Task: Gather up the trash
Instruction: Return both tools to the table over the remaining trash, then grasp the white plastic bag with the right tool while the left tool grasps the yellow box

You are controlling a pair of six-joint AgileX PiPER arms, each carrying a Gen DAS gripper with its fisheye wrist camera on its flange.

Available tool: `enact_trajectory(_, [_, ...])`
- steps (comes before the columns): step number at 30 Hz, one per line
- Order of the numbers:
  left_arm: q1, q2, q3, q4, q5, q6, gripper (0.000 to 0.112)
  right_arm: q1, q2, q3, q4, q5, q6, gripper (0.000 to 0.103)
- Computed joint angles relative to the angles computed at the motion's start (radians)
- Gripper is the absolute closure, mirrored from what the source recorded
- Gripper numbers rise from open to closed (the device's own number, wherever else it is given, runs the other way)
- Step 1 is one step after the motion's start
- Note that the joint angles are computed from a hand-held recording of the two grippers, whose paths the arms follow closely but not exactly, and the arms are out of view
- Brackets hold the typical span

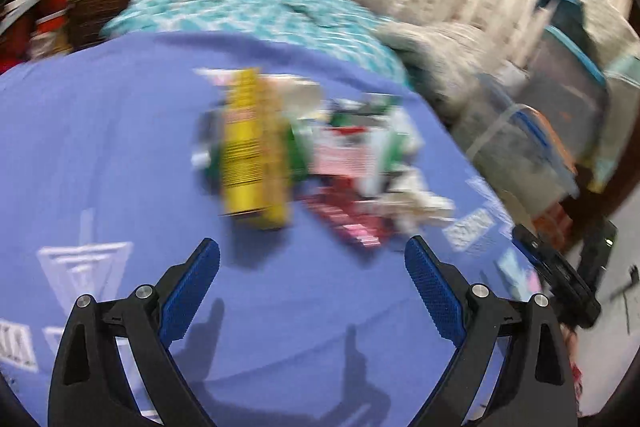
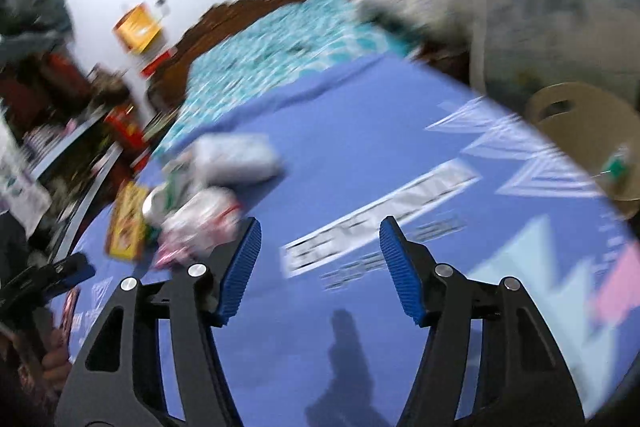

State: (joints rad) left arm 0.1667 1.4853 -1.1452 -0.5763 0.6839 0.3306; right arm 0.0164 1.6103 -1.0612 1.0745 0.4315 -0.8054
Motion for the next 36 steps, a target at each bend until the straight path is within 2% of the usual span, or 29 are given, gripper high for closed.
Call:
enact_trajectory(6, [0.118,-0.016,0.083,0.029,-0.032,0.016,0.022,0.202,0.069,-0.057,-0.092,-0.012,0.112,0.040])
enact_trajectory(9, [0.109,-0.032,0.125,0.108,-0.086,-0.036,0.022,0.273,0.104,-0.088,-0.170,-0.020,0.193,0.040])
enact_trajectory(11, [0.082,-0.041,0.147,0.186,-0.120,-0.101,0.022,0.313,0.109,-0.093,-0.243,-0.058,0.257,0.039])
enact_trajectory(14, [0.051,-0.049,0.175,0.271,-0.167,-0.169,0.022,0.328,0.126,-0.115,-0.324,-0.070,0.341,0.039])
enact_trajectory(17, [-0.016,-0.064,0.201,0.454,-0.213,-0.333,0.022,0.319,0.148,-0.148,-0.385,-0.050,0.424,0.039])
enact_trajectory(22, [-0.071,-0.076,0.212,0.597,-0.229,-0.464,0.022,0.288,0.135,-0.120,-0.385,-0.059,0.459,0.039])
enact_trajectory(28, [-0.053,-0.078,0.211,0.530,-0.238,-0.409,0.022,0.263,0.144,-0.121,-0.342,-0.059,0.482,0.039])
enact_trajectory(34, [-0.023,-0.073,0.205,0.437,-0.236,-0.323,0.022,0.237,0.154,-0.118,-0.110,-0.063,0.314,0.038])
enact_trajectory(36, [-0.012,-0.067,0.200,0.405,-0.230,-0.294,0.022,0.239,0.161,-0.125,-0.055,-0.067,0.276,0.032])
